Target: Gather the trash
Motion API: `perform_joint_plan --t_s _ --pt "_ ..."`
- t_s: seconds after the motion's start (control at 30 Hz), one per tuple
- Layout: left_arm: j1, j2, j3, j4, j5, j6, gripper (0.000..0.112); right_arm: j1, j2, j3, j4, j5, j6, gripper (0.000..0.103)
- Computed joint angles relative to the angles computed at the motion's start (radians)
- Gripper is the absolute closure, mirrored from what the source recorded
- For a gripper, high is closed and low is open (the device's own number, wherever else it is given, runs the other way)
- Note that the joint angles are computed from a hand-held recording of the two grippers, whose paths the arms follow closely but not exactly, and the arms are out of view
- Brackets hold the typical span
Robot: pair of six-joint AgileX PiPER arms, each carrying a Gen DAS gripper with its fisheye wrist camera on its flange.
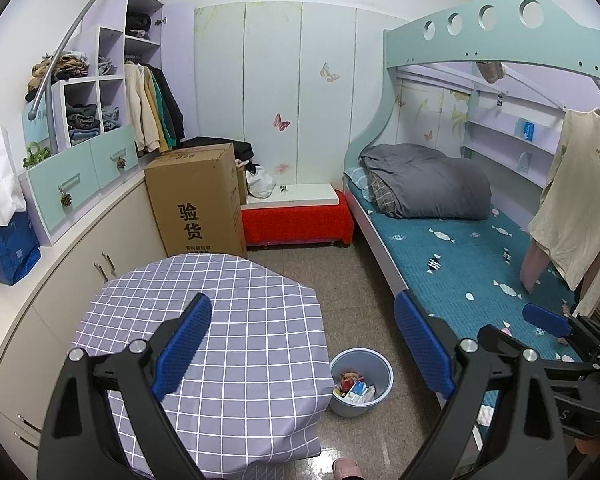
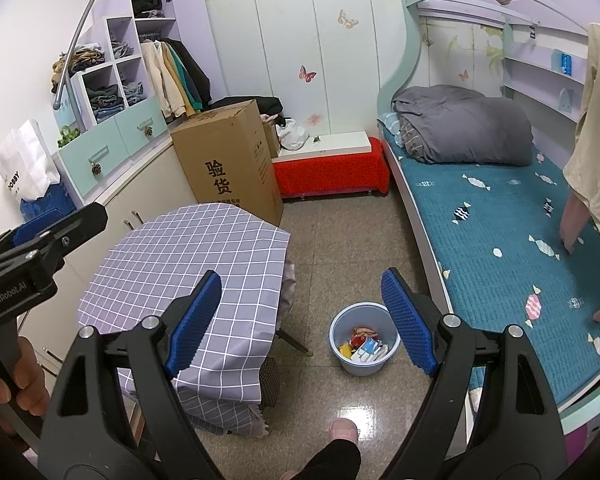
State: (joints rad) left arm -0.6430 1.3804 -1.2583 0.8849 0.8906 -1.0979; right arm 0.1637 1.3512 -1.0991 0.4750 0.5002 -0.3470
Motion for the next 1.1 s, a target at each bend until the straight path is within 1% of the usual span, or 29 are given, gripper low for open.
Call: perform_joint_plan --t_s 0.3,0.6,0.63,0.9,1.1 --pt "0.013 -0.001 0.001 -0.012 -0.005 0.009 0.021 0.018 0.005 0.004 -0.018 -0.009 0.021 0.022" --pt "0.017 0.006 0.000 -0.016 -0.008 0.005 0.021 0.018 0.031 -0.030 -0.024 0.007 0.025 0.022" --pt "0.017 0.005 0.001 -0.017 -0.007 0.006 0.021 0.009 0.037 -0.035 -0.010 0.010 0.006 0.022" --pt "0.070 0.026 -0.014 -0.063 -0.038 0.047 0.021 0.001 0.082 -0.073 -0.007 0.030 -0.005 0.022" --pt "0.133 0.047 -0.008 -0.124 -0.077 0.073 0.021 0.015 0.134 -0.118 -0.046 0.054 0.016 0.022"
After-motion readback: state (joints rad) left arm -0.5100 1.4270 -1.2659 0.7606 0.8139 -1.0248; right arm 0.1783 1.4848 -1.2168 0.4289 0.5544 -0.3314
